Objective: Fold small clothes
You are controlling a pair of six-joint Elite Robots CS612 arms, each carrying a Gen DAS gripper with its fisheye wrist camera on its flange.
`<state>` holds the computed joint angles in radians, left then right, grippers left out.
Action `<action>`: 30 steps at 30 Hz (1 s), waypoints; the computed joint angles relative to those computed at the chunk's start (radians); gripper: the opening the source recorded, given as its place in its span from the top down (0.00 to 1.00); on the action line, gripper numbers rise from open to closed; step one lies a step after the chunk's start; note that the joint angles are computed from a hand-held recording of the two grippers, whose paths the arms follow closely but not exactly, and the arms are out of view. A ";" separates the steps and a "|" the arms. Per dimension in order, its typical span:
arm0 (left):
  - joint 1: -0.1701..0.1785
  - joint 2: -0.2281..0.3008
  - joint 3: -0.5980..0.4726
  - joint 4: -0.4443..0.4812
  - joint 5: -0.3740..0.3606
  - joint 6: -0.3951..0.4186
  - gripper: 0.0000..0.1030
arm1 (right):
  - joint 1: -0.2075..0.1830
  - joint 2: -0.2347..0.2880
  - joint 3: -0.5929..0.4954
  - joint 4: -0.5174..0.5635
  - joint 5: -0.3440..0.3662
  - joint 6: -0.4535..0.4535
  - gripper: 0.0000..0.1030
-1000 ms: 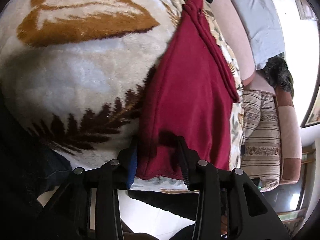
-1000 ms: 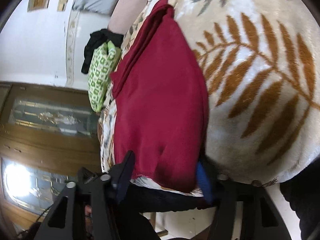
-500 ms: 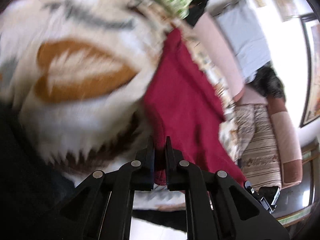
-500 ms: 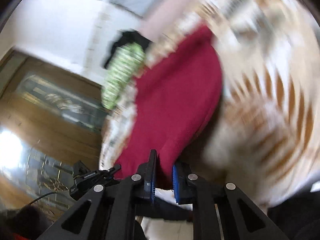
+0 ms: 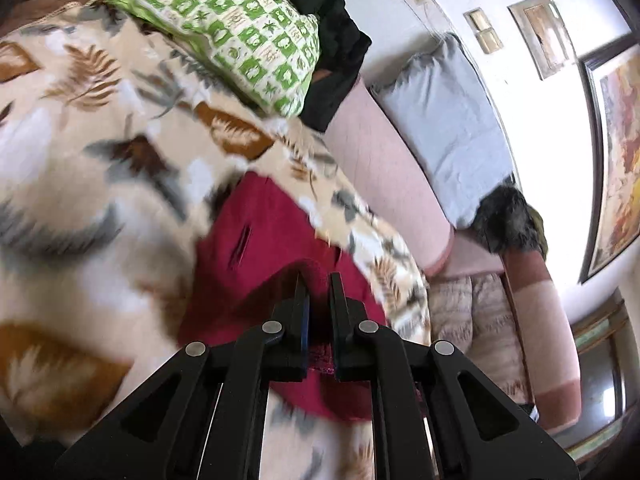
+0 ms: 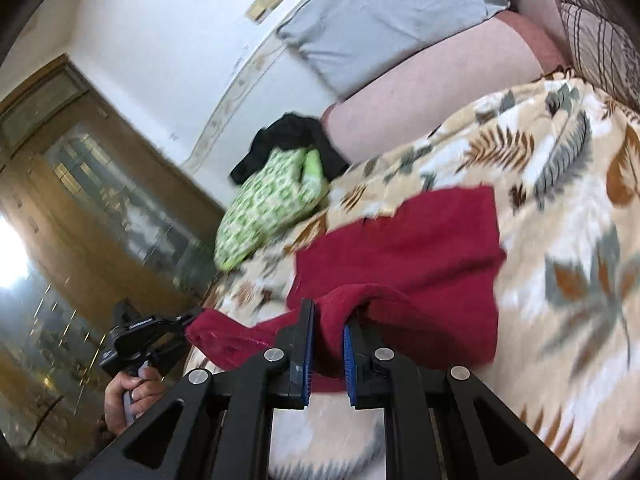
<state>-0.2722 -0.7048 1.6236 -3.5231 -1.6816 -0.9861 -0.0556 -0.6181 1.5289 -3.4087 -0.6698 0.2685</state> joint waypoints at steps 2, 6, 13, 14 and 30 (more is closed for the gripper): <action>0.008 0.041 -0.076 0.058 0.012 0.024 0.94 | 0.008 0.036 -0.077 0.014 -0.036 0.033 0.89; 0.013 0.119 -0.191 0.161 0.065 0.022 0.94 | 0.026 0.115 -0.229 0.088 -0.110 0.107 0.88; 0.024 0.217 -0.302 0.204 0.088 -0.013 0.93 | 0.051 0.230 -0.432 0.239 -0.180 0.094 0.89; 0.024 0.226 -0.314 0.207 0.093 -0.006 0.93 | 0.053 0.248 -0.462 0.247 -0.185 0.096 0.89; 0.036 0.304 -0.480 0.339 0.021 0.170 0.54 | 0.068 0.319 -0.592 0.314 -0.248 0.062 0.74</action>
